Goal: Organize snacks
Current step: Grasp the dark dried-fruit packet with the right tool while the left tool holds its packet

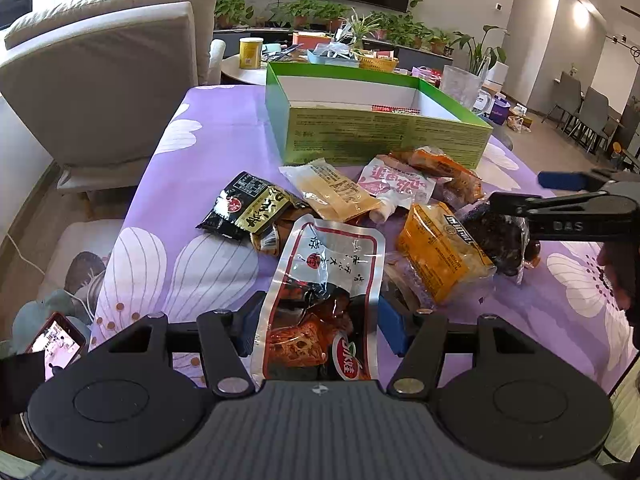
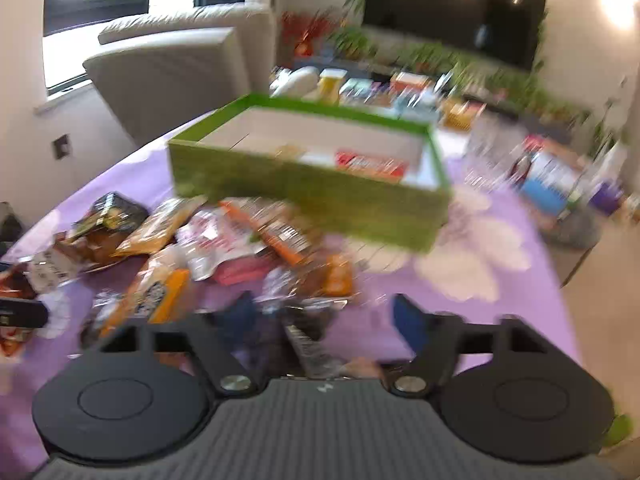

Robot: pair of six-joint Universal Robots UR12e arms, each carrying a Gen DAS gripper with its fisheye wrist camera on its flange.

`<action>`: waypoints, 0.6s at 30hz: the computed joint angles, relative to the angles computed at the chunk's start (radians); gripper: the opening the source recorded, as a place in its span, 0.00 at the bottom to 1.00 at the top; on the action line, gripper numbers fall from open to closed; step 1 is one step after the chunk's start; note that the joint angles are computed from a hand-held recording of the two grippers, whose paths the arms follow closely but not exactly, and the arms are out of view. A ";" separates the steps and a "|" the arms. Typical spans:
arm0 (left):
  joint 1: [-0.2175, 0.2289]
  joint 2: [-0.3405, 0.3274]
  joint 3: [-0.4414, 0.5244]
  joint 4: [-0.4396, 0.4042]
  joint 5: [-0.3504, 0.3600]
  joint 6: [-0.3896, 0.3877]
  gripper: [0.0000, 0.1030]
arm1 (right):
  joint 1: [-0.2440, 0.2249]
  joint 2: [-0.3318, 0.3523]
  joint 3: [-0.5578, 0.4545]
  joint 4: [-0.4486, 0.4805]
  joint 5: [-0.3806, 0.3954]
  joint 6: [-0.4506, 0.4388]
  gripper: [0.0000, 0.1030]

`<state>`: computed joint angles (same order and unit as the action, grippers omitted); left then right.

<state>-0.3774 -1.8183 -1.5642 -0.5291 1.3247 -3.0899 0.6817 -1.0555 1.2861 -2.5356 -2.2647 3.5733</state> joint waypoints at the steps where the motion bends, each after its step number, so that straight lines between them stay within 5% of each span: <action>1: 0.000 -0.001 0.002 -0.002 -0.001 -0.001 0.54 | 0.005 0.002 0.002 -0.021 -0.026 -0.025 0.93; 10: 0.000 -0.003 0.003 -0.009 -0.004 0.000 0.54 | 0.013 0.004 0.011 0.013 0.049 -0.173 0.93; 18: 0.002 -0.007 0.006 -0.013 -0.001 -0.018 0.54 | 0.045 0.052 -0.008 -0.030 -0.144 -0.332 0.96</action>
